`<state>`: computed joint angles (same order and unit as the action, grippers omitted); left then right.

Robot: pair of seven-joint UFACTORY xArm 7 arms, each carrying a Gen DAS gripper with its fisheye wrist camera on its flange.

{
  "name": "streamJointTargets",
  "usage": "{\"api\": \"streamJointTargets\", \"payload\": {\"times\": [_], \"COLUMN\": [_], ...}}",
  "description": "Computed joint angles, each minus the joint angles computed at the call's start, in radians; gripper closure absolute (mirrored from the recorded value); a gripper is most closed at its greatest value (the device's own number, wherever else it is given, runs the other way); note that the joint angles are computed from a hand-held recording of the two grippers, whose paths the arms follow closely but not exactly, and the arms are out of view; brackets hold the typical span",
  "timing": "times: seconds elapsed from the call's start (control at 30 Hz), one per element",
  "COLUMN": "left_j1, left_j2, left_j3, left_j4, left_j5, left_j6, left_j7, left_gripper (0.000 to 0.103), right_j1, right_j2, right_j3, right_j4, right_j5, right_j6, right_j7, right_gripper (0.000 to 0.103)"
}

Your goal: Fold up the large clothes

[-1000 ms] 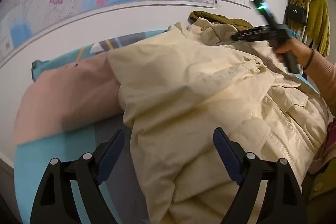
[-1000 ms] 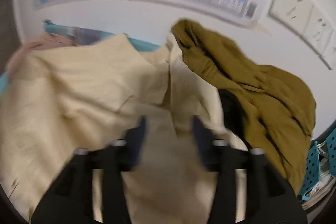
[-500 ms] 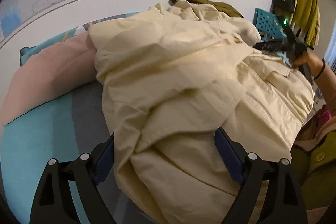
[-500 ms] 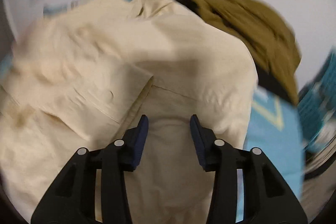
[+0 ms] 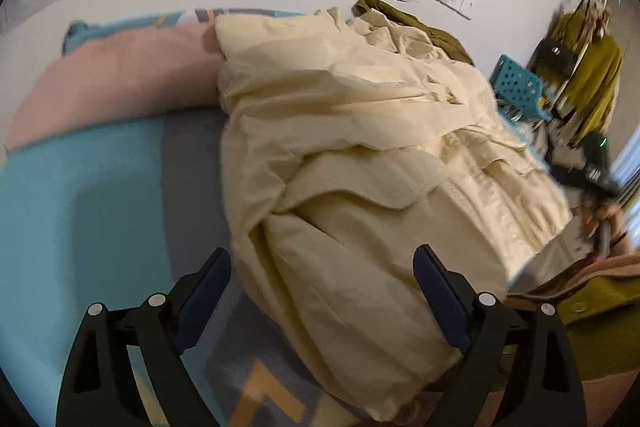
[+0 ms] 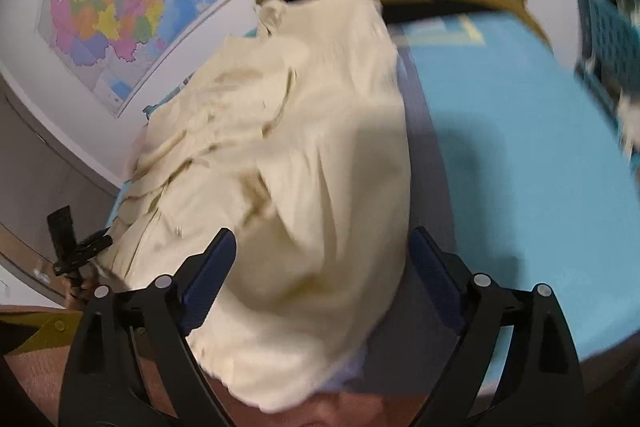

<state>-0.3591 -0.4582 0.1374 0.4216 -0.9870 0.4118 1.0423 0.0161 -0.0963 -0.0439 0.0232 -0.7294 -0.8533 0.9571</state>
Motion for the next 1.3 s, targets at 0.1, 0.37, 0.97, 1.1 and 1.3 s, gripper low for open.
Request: {"api": "streamJointTargets", "payload": {"times": [0.1,0.37,0.97,1.1,1.3], "left_j1": [0.014,0.038,0.113,0.095,0.094], "left_j2": [0.015,0.024,0.098,0.096,0.064], "left_j3": [-0.007,0.017,-0.070,-0.108,-0.098], "left_j4": [0.010,0.021,0.078,0.070,0.068], "left_j5": [0.037,-0.079,-0.129,-0.149,-0.132], "left_j6": [0.087,0.256,0.269,0.213,0.170], "left_j7": [-0.028,0.041,-0.016,0.003,-0.115], "left_gripper": [0.012,0.011,0.031,0.027,0.083], "right_j1": [0.027,0.034,0.023,0.061,0.112], "right_j2": [0.047,0.194,0.378,0.405,0.366], "right_j3": [0.032,0.077,0.148,0.178,0.209], "right_j4": [-0.030,-0.009,0.014,0.033,0.001], "right_j5": [0.067,0.019,0.042,0.107,0.218], "right_j6": [-0.113,-0.312,-0.503,-0.522,-0.660], "right_j7": [-0.039,-0.077,-0.071,-0.081,-0.113], "right_gripper": [0.014,0.014,0.028,0.066,0.086]}}
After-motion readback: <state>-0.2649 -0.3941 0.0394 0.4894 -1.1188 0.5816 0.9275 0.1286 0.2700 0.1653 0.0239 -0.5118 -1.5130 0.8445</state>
